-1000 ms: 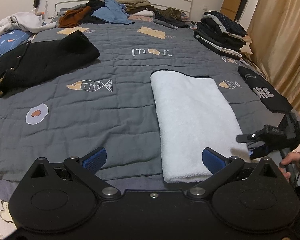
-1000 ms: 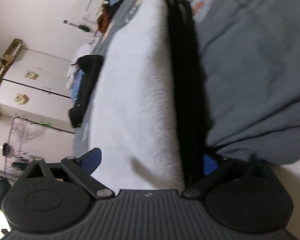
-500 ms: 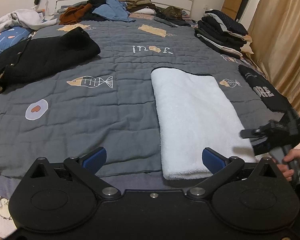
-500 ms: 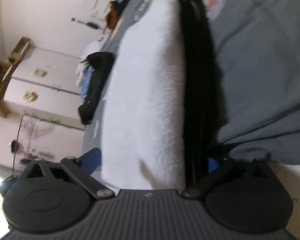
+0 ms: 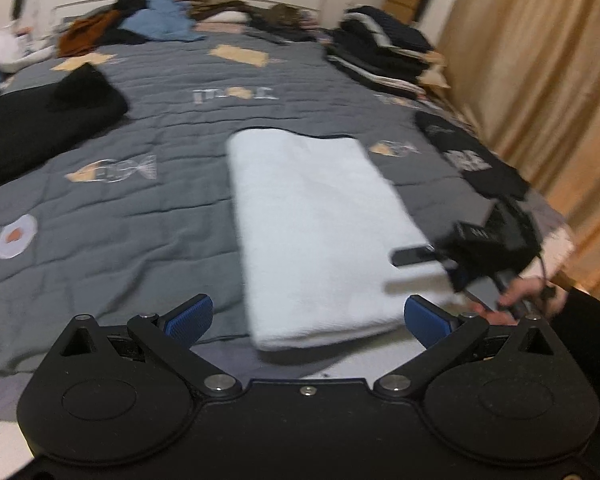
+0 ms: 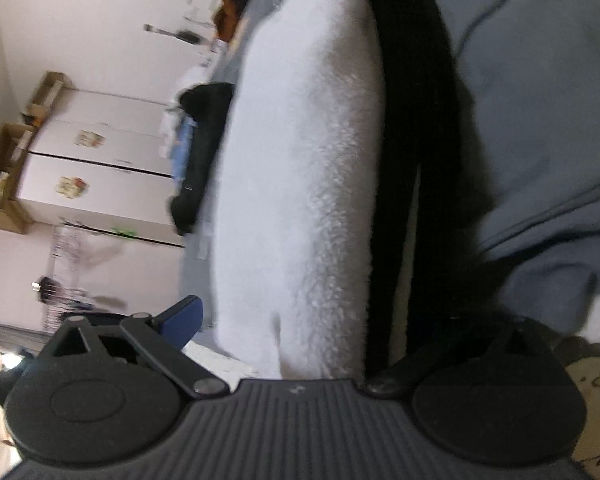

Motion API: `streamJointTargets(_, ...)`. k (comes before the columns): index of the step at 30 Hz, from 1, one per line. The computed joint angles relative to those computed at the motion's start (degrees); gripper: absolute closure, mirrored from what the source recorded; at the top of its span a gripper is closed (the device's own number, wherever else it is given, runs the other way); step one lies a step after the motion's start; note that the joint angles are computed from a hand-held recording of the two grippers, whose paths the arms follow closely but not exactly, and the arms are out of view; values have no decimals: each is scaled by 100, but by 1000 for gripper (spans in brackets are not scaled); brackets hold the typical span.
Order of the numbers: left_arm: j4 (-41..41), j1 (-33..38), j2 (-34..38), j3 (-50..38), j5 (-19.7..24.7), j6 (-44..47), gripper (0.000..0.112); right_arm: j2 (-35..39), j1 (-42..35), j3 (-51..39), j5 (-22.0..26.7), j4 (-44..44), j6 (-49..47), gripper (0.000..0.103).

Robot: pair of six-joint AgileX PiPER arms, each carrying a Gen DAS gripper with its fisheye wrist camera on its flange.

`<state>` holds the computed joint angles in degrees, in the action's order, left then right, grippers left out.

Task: Fold clothes
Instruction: 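Press the right tool along the blanket's black-trimmed edge to square it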

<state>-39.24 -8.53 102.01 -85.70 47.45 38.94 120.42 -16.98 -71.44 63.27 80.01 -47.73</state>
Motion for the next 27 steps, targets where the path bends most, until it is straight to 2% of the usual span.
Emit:
streamJointTargets(3, -114, -72, -8, 23, 103, 195, 10, 28, 2, -11, -123, -122, 174, 4)
streamJointTargets(6, -3, -201, -51, 76, 52, 216, 10, 93, 12, 164, -255, 133, -16, 4)
streamJointTargets(12, 76, -288, -91, 146, 6, 237, 10, 219, -6, 5, -171, 54, 276, 3)
streamJointTargets(15, 83, -295, -138, 201, -7, 242, 10, 166, 5, 12, -248, -22, 401, 5)
streamJointTargets(17, 80, -290, -180, 249, -16, 249, 10, 66, 45, 107, -422, -23, 446, 13)
streamJointTargets(19, 93, -276, -165, 238, -14, 232, 10, -57, 85, 233, -651, -74, 502, 29)
streamJointTargets(20, 100, -270, -154, 232, -18, 219, 10, -118, 106, 293, -763, -99, 532, 33)
streamJointTargets(22, 113, -265, -126, 208, -21, 191, 10, -267, 91, 435, -859, -85, 482, 57)
streamJointTargets(24, 119, -275, -102, 188, -31, 164, 10, -452, 109, 565, -1002, -45, 359, 65)
streamJointTargets(27, 108, -290, -76, 173, -50, 146, 10, -587, 201, 600, -1236, -101, 312, 67)
